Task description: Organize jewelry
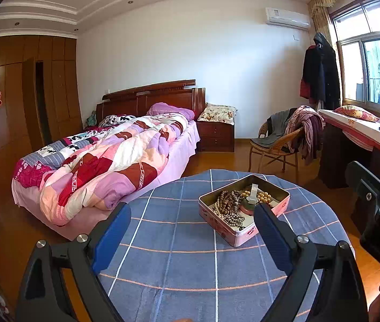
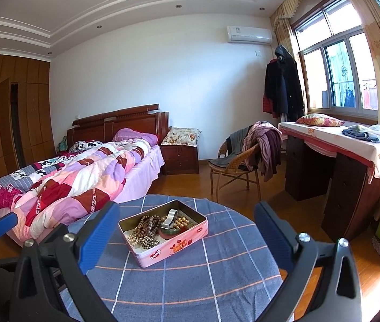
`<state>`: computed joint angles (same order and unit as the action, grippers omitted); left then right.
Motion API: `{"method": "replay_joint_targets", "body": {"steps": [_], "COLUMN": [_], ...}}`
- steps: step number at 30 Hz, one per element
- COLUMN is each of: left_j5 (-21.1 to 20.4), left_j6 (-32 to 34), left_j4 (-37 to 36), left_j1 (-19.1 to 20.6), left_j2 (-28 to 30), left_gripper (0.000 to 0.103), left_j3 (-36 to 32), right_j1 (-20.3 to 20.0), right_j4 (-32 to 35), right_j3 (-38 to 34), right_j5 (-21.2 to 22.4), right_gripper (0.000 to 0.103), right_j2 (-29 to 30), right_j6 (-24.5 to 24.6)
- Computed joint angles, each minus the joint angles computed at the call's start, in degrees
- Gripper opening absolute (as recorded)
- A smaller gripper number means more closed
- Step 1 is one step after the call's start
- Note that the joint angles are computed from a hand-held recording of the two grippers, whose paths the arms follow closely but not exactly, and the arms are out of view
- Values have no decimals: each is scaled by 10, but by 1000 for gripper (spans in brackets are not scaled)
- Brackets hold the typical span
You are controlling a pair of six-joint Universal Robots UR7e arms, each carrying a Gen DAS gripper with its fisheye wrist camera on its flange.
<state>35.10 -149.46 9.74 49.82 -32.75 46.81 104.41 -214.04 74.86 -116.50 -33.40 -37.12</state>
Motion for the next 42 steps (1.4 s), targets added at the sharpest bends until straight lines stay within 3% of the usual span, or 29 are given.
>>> {"method": "replay_joint_targets", "body": {"steps": [42], "left_j5": [3], "left_j6": [-9], "left_j4": [22], "left_j1": [3], "left_j2": [12], "left_gripper": [93], "left_j3": [-18], "right_j1": [-2], "right_j4": [0], "right_j3": [3], "right_j5": [-4], "right_gripper": [102], "right_j2": [0], "right_j6": [4]}}
